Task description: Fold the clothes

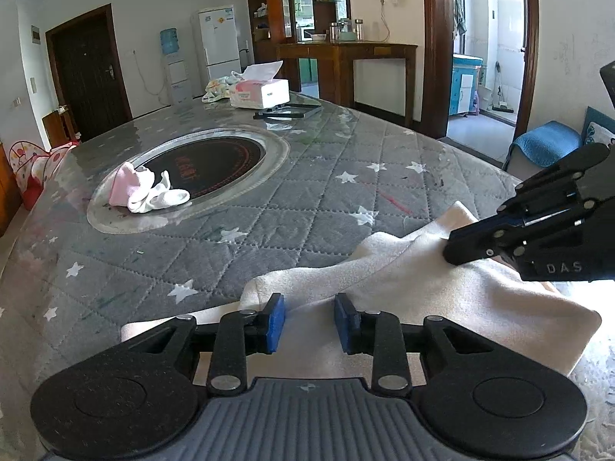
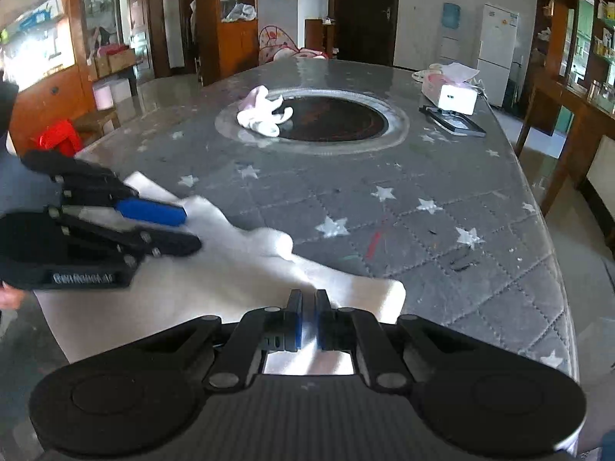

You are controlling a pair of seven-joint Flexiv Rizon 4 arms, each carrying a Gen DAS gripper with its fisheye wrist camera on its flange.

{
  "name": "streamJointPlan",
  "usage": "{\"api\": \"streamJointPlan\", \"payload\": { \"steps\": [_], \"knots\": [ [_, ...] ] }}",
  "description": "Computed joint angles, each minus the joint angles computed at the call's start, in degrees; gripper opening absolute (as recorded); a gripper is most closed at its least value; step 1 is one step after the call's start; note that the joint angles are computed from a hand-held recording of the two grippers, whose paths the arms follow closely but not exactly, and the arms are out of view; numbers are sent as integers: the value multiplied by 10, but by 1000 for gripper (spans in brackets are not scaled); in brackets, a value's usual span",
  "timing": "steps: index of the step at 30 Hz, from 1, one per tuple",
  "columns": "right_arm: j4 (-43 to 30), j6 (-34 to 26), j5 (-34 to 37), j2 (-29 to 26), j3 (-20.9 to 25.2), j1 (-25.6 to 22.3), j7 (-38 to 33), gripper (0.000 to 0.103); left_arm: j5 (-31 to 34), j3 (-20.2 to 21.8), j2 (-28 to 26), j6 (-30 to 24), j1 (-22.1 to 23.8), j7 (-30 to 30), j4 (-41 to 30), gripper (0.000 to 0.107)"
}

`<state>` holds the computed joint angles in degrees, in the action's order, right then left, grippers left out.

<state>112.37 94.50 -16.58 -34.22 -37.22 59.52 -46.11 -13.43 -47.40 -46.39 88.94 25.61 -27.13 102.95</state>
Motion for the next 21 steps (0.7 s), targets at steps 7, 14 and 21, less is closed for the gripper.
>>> {"api": "streamJointPlan", "payload": {
  "steps": [7,14,21],
  "knots": [
    [-44,3,20,-16,30,-23,-12,6,1,-8,-4,0,4,1,1,41],
    [-73,-20,-19,-30,64,-59,17,6,38,-96,-18,37,97,2,62,44],
    [-67,-15,-40,-32,53,-53,35,6,109,-171,-26,63,227,-37,156,41]
  ]
}}
